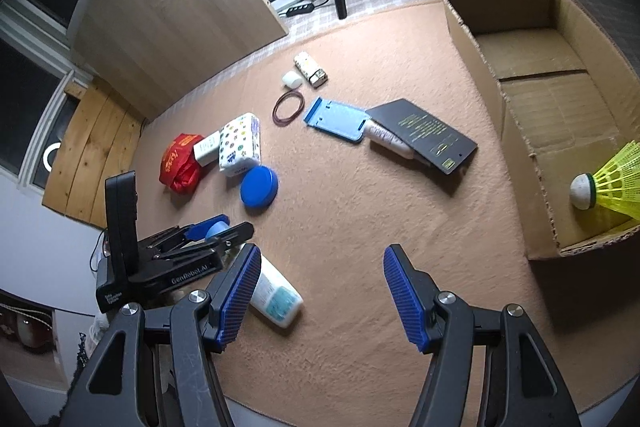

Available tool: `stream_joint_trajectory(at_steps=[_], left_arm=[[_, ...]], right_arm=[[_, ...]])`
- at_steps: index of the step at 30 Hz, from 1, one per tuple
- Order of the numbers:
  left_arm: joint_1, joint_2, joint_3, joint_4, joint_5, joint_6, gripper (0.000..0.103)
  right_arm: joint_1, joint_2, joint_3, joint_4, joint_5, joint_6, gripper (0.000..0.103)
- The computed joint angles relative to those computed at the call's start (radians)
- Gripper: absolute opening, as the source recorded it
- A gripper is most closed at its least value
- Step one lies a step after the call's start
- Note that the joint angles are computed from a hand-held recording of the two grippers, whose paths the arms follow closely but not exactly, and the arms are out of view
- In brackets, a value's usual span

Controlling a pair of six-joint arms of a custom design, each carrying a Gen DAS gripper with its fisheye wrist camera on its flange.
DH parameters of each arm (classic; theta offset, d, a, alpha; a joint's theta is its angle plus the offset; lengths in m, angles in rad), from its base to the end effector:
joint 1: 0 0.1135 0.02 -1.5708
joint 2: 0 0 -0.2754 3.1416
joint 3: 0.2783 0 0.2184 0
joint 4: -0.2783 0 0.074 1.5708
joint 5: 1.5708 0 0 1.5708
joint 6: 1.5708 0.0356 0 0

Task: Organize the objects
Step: 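Reach the left tool to the white spray bottle and grasp it, then carry the spray bottle with the left tool into the box and release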

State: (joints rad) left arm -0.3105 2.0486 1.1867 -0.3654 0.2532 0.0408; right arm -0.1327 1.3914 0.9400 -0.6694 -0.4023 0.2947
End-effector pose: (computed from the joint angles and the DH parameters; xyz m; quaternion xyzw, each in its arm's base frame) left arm 0.3452 -0.1201 0.1356 0.1921 0.9586 -0.1461 0.1513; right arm 0.2322 -0.0169 0.2507 0.1590 0.9429 0.2118 0.2021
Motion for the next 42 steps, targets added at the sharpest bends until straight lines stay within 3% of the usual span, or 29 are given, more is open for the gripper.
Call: stream_joint_trajectory(at_steps=[5, 8, 16, 24, 39, 42], left_arm=[[-0.009, -0.073, -0.06, 0.046, -0.016, -0.035, 0.056], [0.015, -0.152, -0.116, 0.054, -0.018, -0.046, 0.067], [0.086, -0.287, -0.287, 0.044, 0.101, -0.068, 0.071], [0.059, -0.283, -0.356, 0.093, 0.151, -0.127, 0.071], [0.02, -0.206, -0.321, 0.132, 0.188, -0.185, 0.071], [0.015, -0.197, -0.311, 0.137, 0.193, -0.195, 0.07]], right_arm=[[0.034, 0.049, 0.003, 0.017, 0.004, -0.035, 0.06], [0.062, 0.098, 0.02, 0.026, -0.01, -0.069, 0.06], [0.15, 0.269, 0.106, 0.026, -0.063, -0.152, 0.06], [0.205, 0.422, 0.198, 0.0, -0.116, -0.185, 0.06], [0.242, 0.508, 0.262, -0.049, -0.166, -0.251, 0.06], [0.245, 0.514, 0.271, -0.064, -0.176, -0.276, 0.053]])
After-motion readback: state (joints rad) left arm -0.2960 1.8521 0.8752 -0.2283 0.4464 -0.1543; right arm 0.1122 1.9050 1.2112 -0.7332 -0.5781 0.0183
